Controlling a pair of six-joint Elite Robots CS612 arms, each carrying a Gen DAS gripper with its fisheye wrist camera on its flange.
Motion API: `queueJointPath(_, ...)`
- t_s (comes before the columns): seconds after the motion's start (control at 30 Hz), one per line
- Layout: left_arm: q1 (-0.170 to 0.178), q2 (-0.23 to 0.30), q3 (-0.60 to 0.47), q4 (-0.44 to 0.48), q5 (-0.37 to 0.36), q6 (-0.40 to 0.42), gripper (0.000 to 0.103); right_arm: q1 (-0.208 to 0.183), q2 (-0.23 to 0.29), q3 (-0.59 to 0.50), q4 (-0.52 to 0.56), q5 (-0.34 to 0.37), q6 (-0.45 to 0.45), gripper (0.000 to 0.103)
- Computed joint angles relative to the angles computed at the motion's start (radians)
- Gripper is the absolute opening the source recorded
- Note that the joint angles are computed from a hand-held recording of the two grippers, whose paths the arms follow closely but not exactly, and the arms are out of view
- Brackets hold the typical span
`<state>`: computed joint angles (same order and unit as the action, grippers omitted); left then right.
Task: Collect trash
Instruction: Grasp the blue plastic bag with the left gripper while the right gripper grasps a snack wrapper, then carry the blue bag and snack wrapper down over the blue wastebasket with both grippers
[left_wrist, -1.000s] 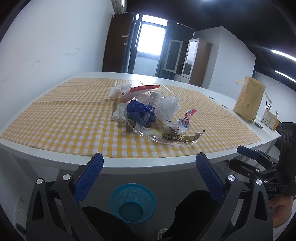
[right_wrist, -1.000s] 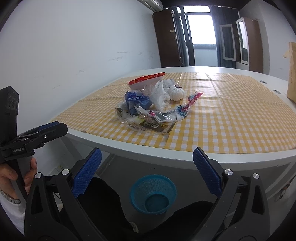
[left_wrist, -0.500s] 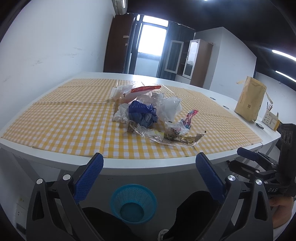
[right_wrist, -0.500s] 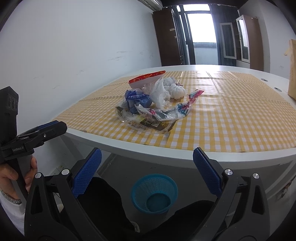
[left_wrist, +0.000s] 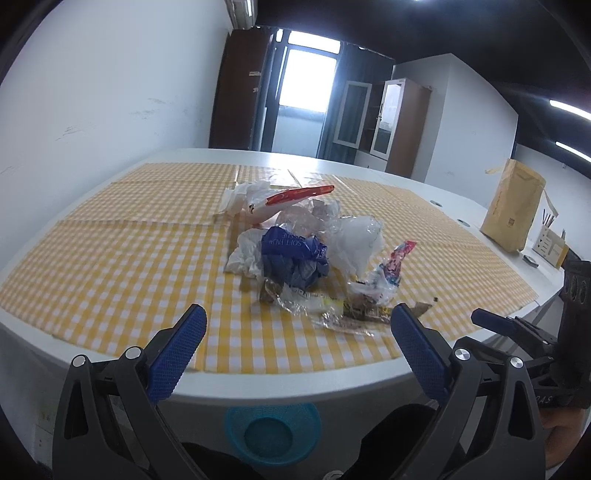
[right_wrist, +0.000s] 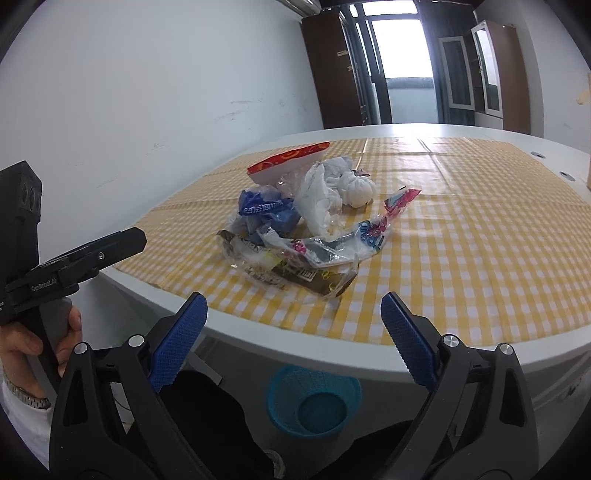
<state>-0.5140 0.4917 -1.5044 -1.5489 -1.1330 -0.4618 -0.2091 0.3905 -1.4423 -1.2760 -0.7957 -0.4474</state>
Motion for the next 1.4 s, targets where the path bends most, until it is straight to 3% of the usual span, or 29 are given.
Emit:
queueJointPath(0.2,0.026,-0.029,0.089,-0.025,-0.033,-0.011,0.093,0.012,-0.014,0.06,-0.039,-0.047,0.02,0.077)
queueJointPath(0.6,0.053,-0.108,0.282,-0.07,-0.051,0.001,0.081,0.031,-0.011,0.103,-0.037,-0.078,0.035,0.034)
queueJointPath(0.67,0.056,-0.12,0.309,-0.076,-0.055,0.014,0.072,0.032,-0.011,0.104,-0.033,-0.078,0.031,0.025)
queueJointPath(0.73,0.058,-0.13,0.331,-0.07,-0.051,0.024,0.056,0.032,-0.011,0.103,-0.028,-0.071,0.023,0.017)
queueJointPath(0.8,0.06,-0.135,0.344,-0.077,-0.061,0.031,0.034,0.03,-0.012,0.106,-0.031,-0.058,0.024,0.01)
queueJointPath(0.83,0.061,-0.137,0.347,-0.077,-0.07,0.037,0.03,0.029,-0.013,0.106,-0.026,-0.055,0.023,0.006)
queueJointPath(0.9,0.058,-0.136,0.341,-0.076,-0.063,0.043,0.019,0.025,-0.014,0.102,-0.012,-0.04,0.016,0.005)
queueJointPath(1.07,0.051,-0.111,0.29,-0.119,-0.048,0.044,0.017,0.013,-0.016,0.088,0.011,0.007,0.005,0.004)
queueJointPath(1.4,0.044,-0.076,0.182,-0.147,-0.036,0.014,0.015,0.003,-0.01,0.041,-0.018,0.025,0.008,0.004)
